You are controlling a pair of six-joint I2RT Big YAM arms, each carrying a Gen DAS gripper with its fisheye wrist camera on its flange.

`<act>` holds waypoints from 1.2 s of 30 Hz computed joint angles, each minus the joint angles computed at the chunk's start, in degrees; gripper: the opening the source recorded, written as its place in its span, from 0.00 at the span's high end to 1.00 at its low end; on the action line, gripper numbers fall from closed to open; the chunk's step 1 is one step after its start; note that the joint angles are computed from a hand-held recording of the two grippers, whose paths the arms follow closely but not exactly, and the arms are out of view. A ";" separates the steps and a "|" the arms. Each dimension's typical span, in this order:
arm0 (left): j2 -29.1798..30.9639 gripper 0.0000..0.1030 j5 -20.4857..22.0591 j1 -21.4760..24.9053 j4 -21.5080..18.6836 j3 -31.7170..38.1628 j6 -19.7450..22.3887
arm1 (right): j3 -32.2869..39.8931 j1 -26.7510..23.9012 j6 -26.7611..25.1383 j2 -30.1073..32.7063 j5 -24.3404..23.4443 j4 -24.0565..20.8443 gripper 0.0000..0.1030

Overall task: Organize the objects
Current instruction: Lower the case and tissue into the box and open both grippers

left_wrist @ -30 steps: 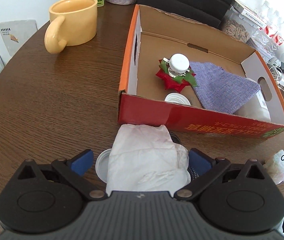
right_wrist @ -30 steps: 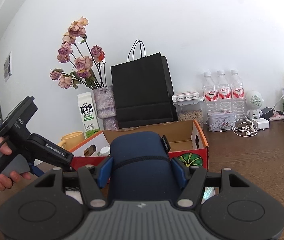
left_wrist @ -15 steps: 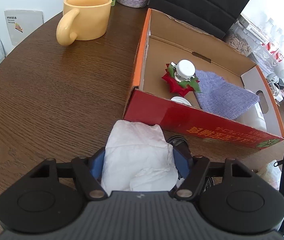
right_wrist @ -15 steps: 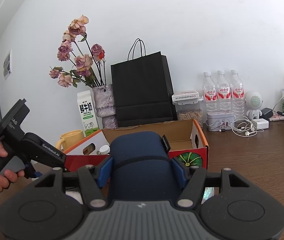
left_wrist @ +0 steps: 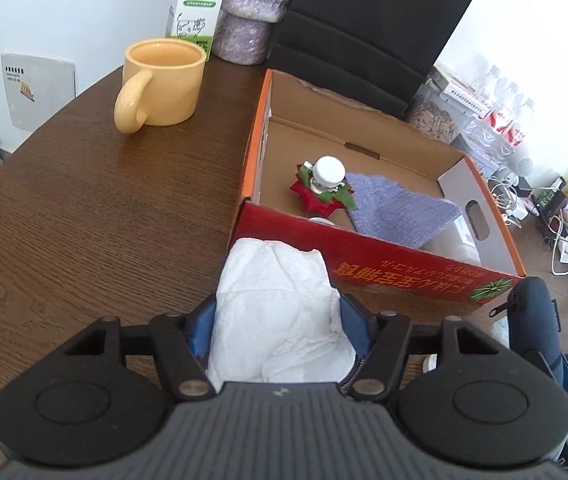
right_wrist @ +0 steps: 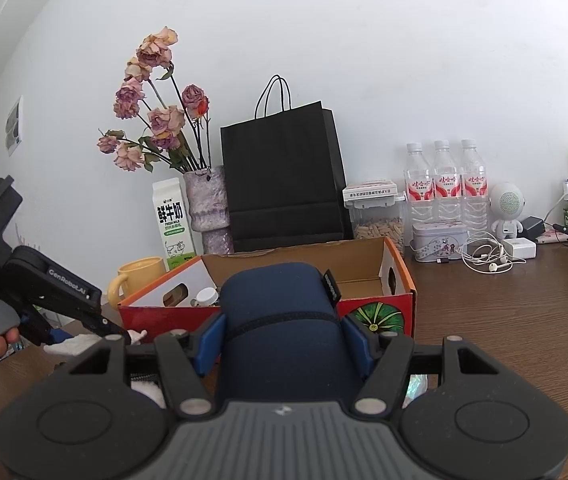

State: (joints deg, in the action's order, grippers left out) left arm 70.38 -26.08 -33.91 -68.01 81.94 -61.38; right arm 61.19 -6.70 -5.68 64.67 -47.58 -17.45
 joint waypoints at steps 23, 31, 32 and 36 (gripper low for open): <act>2.16 0.37 -19.06 -6.99 15.04 1.40 13.79 | 2.28 4.55 2.17 0.11 4.33 3.17 0.40; 4.43 0.37 -21.68 -4.08 23.45 2.55 21.78 | 9.02 12.09 2.83 4.88 12.05 4.20 0.40; 4.73 0.37 -21.50 -3.46 24.06 2.69 22.14 | 10.04 13.17 3.24 5.83 13.17 4.34 0.40; 5.77 0.37 -19.55 0.05 25.77 3.06 22.79 | 14.34 16.83 4.73 10.27 17.38 3.53 0.40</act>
State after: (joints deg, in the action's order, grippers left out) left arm 76.15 -45.63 -33.87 -42.24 85.00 -38.59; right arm 75.54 10.13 -0.94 74.94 -30.20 -13.92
